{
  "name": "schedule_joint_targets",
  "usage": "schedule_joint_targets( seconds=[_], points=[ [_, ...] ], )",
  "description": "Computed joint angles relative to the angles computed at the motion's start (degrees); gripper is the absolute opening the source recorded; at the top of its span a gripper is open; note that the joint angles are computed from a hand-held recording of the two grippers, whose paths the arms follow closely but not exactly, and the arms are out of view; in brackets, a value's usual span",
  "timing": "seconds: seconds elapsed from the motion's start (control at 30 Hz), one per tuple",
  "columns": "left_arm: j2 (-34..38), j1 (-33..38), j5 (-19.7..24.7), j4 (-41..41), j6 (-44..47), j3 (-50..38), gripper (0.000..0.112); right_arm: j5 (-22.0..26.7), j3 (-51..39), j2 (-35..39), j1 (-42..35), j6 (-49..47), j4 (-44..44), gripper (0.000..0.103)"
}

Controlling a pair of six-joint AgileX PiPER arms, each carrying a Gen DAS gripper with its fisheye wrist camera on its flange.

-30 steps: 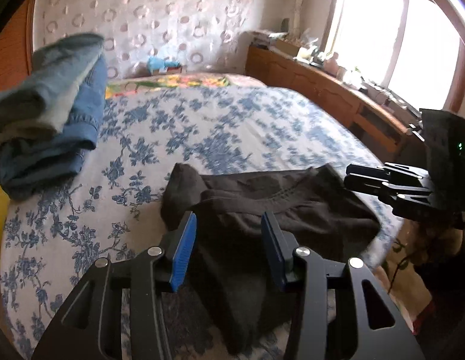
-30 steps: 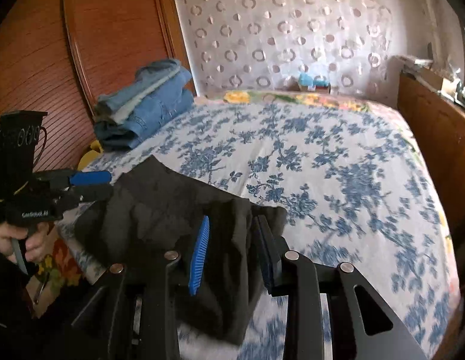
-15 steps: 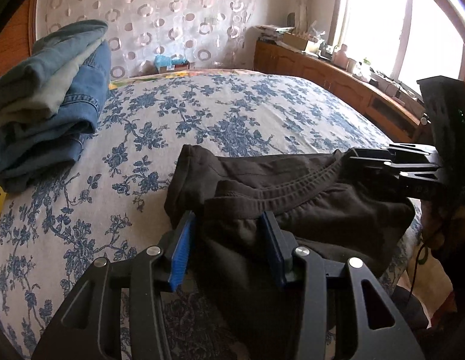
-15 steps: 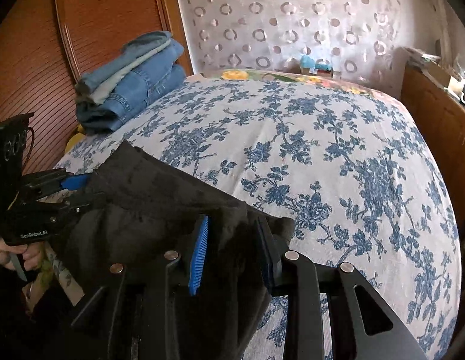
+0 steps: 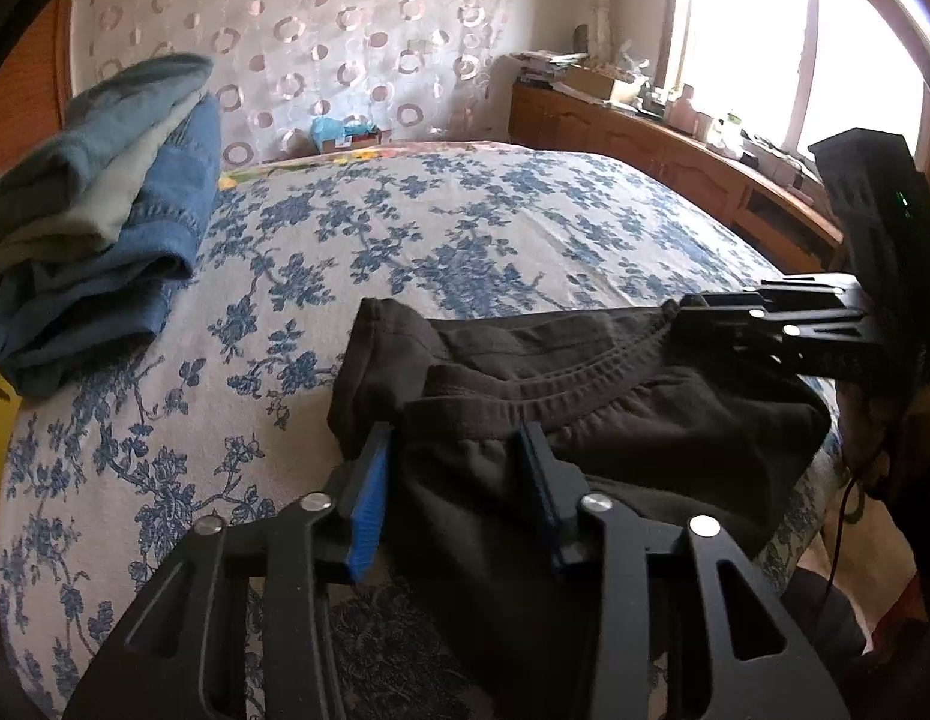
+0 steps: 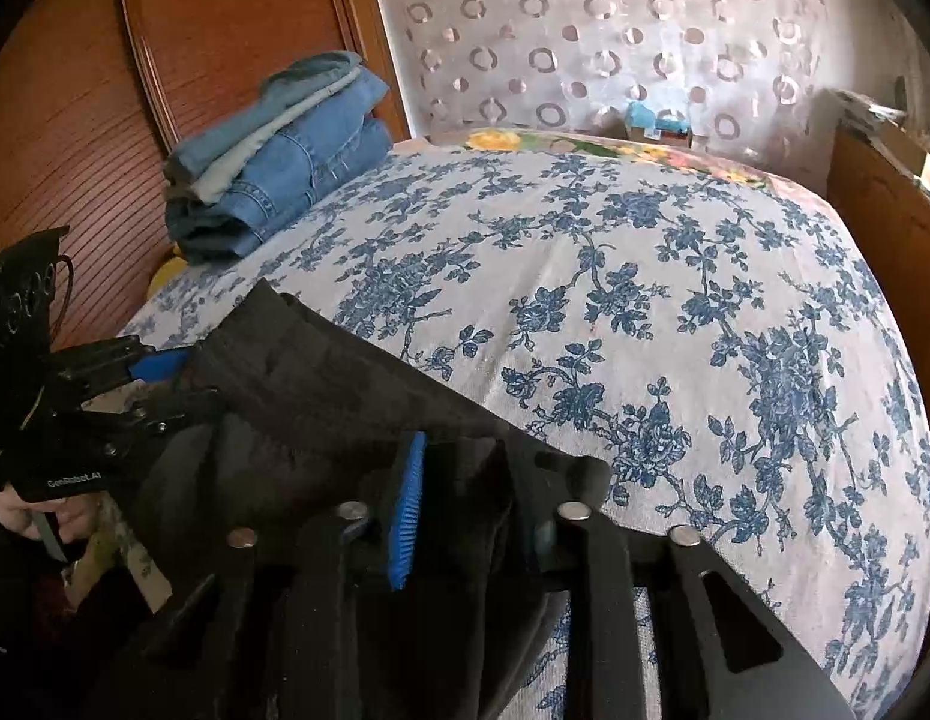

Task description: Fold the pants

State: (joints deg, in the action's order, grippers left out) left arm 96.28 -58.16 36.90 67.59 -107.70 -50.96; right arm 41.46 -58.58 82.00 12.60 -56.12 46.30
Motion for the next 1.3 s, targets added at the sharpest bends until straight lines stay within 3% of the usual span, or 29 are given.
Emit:
schedule_joint_targets(
  seconds=[0.07, 0.2, 0.3, 0.4, 0.57, 0.77, 0.9, 1.03, 1.2, 1.3],
  points=[
    [-0.5, -0.7, 0.9, 0.4, 0.4, -0.2, 0.033, 0.4, 0.7, -0.6, -0.9, -2.2, 1.8, 0.013],
    [-2.2, -0.8, -0.2, 0.6, 1.2, -0.1, 0.015, -2.9, 4.9, -4.6, -0.7, -6.9, 5.5, 0.01],
    [-3.0, -1.2, -0.1, 0.3, 1.8, -0.5, 0.009, -5.7, 8.3, -8.4, -0.1, -8.8, 7.7, 0.009],
    [-4.4, -2.4, 1.9, 2.1, 0.1, -0.7, 0.009, -7.3, 10.3, -12.1, 0.3, -9.0, 8.4, 0.008],
    [-5.1, -3.4, 4.7, -0.5, 4.1, -2.9, 0.009, -5.1, 11.2, -15.9, -1.8, -10.1, 9.8, 0.008],
    [-2.3, 0.0, 2.1, -7.3, 8.9, -3.0, 0.018, -5.8, 11.2, -14.6, -0.7, -8.7, 7.3, 0.008],
    [-1.7, 0.9, -0.1, -7.6, 7.5, -1.3, 0.024, -8.0, 10.4, -13.1, 2.2, -5.0, 3.7, 0.008],
    [-2.0, -0.6, 0.7, -4.3, 3.9, -0.4, 0.024, -8.3, 9.8, -12.9, 2.6, -3.8, 3.2, 0.008],
    [-3.6, -3.3, 2.9, -0.4, 1.8, -0.3, 0.008, -7.2, 10.4, -14.0, 0.9, -6.4, 6.2, 0.008],
    [-4.7, -5.2, 5.7, 2.4, -0.5, -0.4, 0.008, -7.2, 11.1, -15.0, 0.2, -7.9, 7.5, 0.008]
  ],
)
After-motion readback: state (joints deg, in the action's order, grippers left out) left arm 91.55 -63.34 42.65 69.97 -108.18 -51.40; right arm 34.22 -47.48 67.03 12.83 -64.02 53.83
